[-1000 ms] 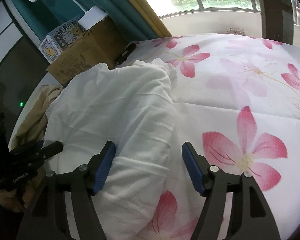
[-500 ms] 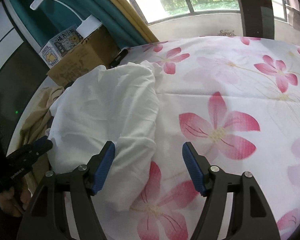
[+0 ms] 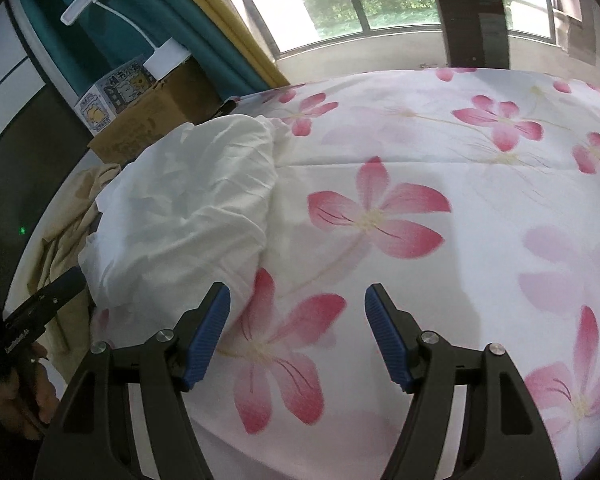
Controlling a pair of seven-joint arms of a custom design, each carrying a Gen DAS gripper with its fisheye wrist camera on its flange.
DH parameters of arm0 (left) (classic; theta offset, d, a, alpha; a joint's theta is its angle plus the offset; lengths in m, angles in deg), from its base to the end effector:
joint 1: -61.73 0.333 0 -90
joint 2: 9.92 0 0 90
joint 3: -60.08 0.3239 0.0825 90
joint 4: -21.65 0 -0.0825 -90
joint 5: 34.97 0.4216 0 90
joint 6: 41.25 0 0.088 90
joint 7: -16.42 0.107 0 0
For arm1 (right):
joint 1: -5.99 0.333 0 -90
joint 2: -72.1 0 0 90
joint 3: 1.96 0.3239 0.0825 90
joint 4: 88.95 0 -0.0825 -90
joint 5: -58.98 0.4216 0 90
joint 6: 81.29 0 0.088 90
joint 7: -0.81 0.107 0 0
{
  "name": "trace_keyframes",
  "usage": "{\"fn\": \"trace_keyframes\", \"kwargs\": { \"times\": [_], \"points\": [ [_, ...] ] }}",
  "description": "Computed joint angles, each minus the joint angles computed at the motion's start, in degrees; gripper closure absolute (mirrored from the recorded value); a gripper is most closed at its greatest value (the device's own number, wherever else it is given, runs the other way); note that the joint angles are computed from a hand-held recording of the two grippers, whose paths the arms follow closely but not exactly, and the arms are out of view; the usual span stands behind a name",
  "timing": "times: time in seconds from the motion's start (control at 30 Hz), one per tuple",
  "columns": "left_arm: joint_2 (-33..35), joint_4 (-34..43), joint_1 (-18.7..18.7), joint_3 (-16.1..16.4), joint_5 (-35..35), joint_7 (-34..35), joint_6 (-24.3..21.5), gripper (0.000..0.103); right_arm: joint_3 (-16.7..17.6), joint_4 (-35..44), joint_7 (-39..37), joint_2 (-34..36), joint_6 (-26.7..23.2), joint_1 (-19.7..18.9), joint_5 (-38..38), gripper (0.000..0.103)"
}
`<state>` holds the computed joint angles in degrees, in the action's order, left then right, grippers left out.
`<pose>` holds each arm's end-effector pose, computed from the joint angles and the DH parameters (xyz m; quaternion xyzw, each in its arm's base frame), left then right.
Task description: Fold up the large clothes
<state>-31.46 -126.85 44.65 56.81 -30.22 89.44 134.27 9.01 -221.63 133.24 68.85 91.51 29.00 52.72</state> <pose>0.4499 -0.1749 0.4715 -0.5965 0.6892 -0.3541 0.2091 0.4754 0.3313 0.4386 -0.6436 0.6702 -0.0748 0.3619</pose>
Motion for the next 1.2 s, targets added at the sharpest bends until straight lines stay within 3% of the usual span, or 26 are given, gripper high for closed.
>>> {"fn": "trace_keyframes", "kwargs": {
  "times": [0.17,0.4,0.77,0.93,1.2],
  "points": [
    [-0.8,-1.1,-0.2,-1.4,0.6,-1.2,0.6,0.066,1.2,-3.3,3.4,-3.0,0.5,-1.9,-2.6,0.033],
    [-0.9,-0.7,4.6,-7.9,5.7,-7.6,0.2,0.066,4.5,-7.9,6.8,-7.3,1.3,-6.1,-4.4,0.033],
    [1.3,2.1,4.7,-10.9,11.6,-13.3,1.1,0.066,8.8,-13.7,8.6,-13.9,1.4,-12.0,-3.7,0.033],
    [2.3,3.1,4.0,-11.5,13.4,-14.5,2.1,0.059,10.4,-17.1,9.1,-18.3,0.5,-14.4,-2.4,0.033],
    [3.8,5.6,7.3,-15.7,17.5,-20.2,2.6,0.057,12.6,-21.0,9.8,-24.4,-1.6,-17.6,-1.2,0.033]
  ]
}}
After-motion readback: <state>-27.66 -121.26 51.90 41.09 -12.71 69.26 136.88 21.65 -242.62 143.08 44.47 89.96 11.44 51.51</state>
